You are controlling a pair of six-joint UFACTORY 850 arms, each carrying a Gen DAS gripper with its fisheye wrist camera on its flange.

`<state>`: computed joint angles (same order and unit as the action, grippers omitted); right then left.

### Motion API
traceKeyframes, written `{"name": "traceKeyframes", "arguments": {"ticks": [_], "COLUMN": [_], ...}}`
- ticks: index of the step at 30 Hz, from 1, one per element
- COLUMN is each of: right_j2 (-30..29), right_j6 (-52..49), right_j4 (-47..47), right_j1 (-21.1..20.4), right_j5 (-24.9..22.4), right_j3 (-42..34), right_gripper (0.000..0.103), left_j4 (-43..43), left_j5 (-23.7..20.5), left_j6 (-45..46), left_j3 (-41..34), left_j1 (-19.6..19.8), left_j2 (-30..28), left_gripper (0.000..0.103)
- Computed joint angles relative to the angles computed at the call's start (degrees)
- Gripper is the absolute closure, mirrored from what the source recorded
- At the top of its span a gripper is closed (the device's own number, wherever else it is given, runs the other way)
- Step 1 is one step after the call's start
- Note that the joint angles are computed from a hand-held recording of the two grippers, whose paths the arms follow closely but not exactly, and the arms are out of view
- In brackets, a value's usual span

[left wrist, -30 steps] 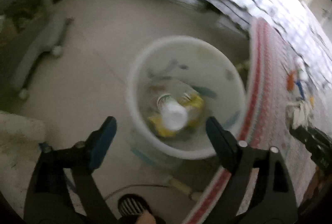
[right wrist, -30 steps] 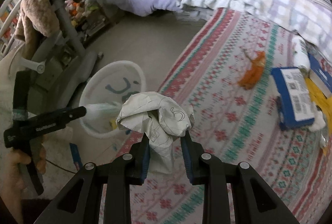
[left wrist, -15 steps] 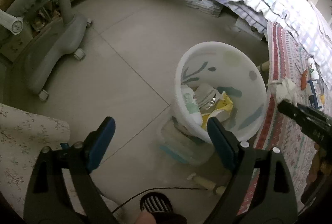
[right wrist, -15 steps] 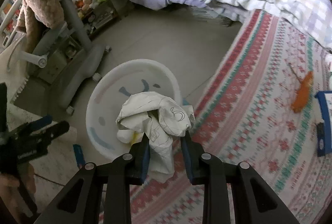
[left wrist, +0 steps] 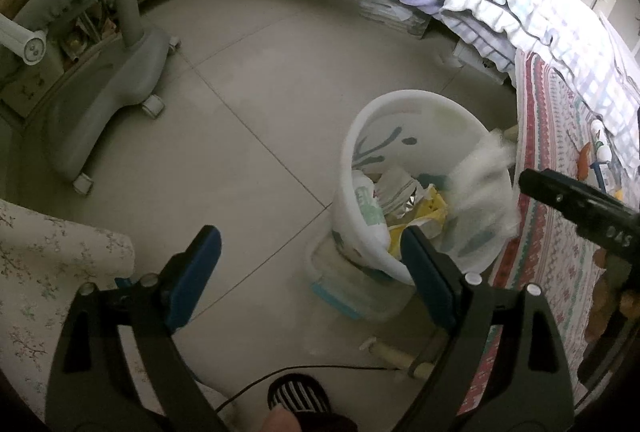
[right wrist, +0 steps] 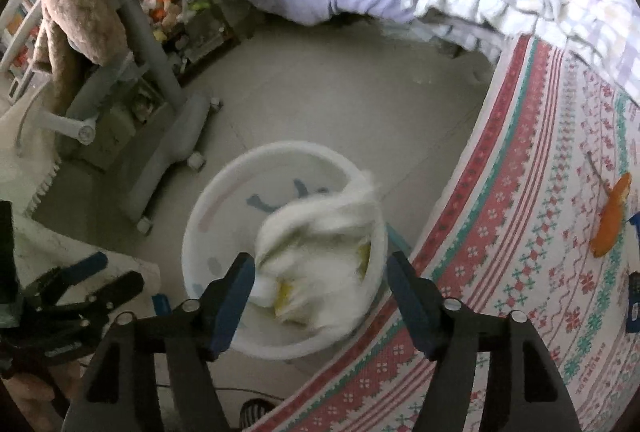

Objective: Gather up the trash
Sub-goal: 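Open the right tool over the wastebasket to drop the crumpled tissue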

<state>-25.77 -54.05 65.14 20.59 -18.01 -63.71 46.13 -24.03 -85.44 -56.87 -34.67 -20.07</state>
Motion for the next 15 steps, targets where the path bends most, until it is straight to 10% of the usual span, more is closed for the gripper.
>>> {"name": "traceKeyframes", "arguments": {"ticks": [15], "right_j2": [7.41], "right_j6": [2.15], "right_j4": [-4.21], "right_j1": [-5.09], "right_j5": [1.48], "right_j3": [7.44], "right_gripper": [0.032], "left_j4": [-1.26], "left_j5": [-0.23], "left_j6": [2.85], "left_j3": [-2.13], "left_j1": [-1.77], "left_j2": [-1.15], "left_gripper": [0.011]}}
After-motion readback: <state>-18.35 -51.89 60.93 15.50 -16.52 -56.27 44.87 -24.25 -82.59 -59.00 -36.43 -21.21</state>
